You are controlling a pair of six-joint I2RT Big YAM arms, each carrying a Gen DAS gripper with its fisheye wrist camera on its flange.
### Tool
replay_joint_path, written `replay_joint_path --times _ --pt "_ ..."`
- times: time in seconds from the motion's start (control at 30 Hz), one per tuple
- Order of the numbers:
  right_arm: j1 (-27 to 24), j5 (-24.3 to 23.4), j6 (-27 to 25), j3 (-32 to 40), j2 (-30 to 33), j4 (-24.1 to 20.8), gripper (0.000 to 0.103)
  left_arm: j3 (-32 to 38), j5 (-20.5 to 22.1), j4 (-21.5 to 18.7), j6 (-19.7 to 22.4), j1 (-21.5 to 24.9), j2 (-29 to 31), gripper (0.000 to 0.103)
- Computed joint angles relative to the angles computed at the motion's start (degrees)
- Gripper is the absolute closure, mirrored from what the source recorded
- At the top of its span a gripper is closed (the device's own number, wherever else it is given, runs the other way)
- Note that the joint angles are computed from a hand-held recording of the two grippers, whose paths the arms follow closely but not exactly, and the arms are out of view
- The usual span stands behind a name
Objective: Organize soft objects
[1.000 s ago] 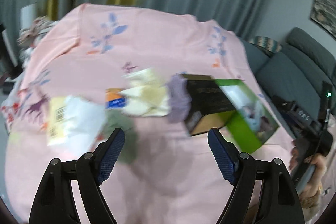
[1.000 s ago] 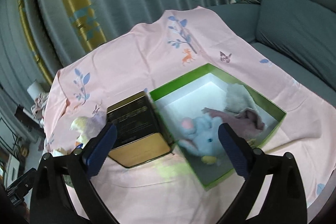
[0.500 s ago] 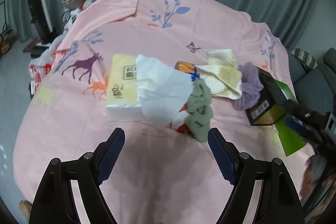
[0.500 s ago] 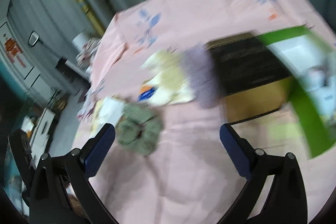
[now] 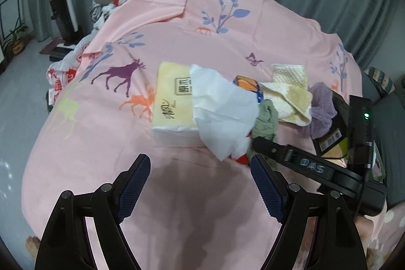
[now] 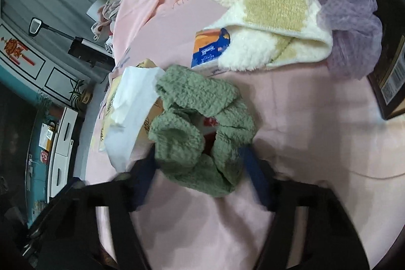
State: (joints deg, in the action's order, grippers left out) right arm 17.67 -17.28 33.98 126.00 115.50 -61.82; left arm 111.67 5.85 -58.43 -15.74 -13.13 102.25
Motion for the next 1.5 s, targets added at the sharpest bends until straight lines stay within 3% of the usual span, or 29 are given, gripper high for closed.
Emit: replay_joint_path --times 0.03,0.07,0.43,0.57,0.67,0.73,0.9,1.0,1.07,1.33,1.5 --pt "-0.11 0.26 -0.52 -0.38 -0.4 0.12 0.08 -0.09 0.13 0.13 0.31 -0.09 -0.07 0.021" --pt "-0.18 0.44 -0.88 -1.28 -1.05 0.93 0.09 -0.13 0.09 0.15 0.59 -0.25 -0.07 0.021" --pt "-1.74 4.96 -7.0 -8.17 -9.82 4.36 0.093 -0.03 0.45 0.03 0.47 -0.96 0.0 0.021" --pt "-1.44 8.49 -12.47 -6.81 -10.9 -0.66 0.093 0.26 1.67 -0.62 -0.48 -0.94 0.35 0.021" --pt "-0.29 14.53 -16.77 -8.3 -11.92 -2.03 0.093 0.34 1.23 -0.94 -0.15 -1.28 0.51 0.021" --pt "0.08 15.34 -19.3 -8.58 -11.69 -3.64 0.092 0.13 1.08 -0.95 -0.32 -1.44 0.4 0.021" --pt "-0.03 11.75 -20.34 -7.13 -9.03 -8.57 0.084 0.03 1.42 -1.09 -0.19 -1.62 0.48 0.021" --pt "-0.77 9.78 -18.56 -7.08 -8.5 -9.49 0.059 -0.08 1.47 -1.16 -0.03 -1.86 0.58 0.021" --pt "-1.47 9.04 -17.34 -7.15 -8.82 -9.12 0.036 -0.04 1.65 -1.15 -0.14 -2.04 0.68 0.021" --pt "-4.15 3.96 -14.35 -6.76 -9.31 -7.27 0.028 -0.01 5.53 -0.31 0.1 -4.01 1.72 0.021" --pt "-4.99 0.12 -11.08 -10.38 -9.68 -4.37 0.028 0.33 7.04 -0.78 1.92 -6.19 2.84 0.025"
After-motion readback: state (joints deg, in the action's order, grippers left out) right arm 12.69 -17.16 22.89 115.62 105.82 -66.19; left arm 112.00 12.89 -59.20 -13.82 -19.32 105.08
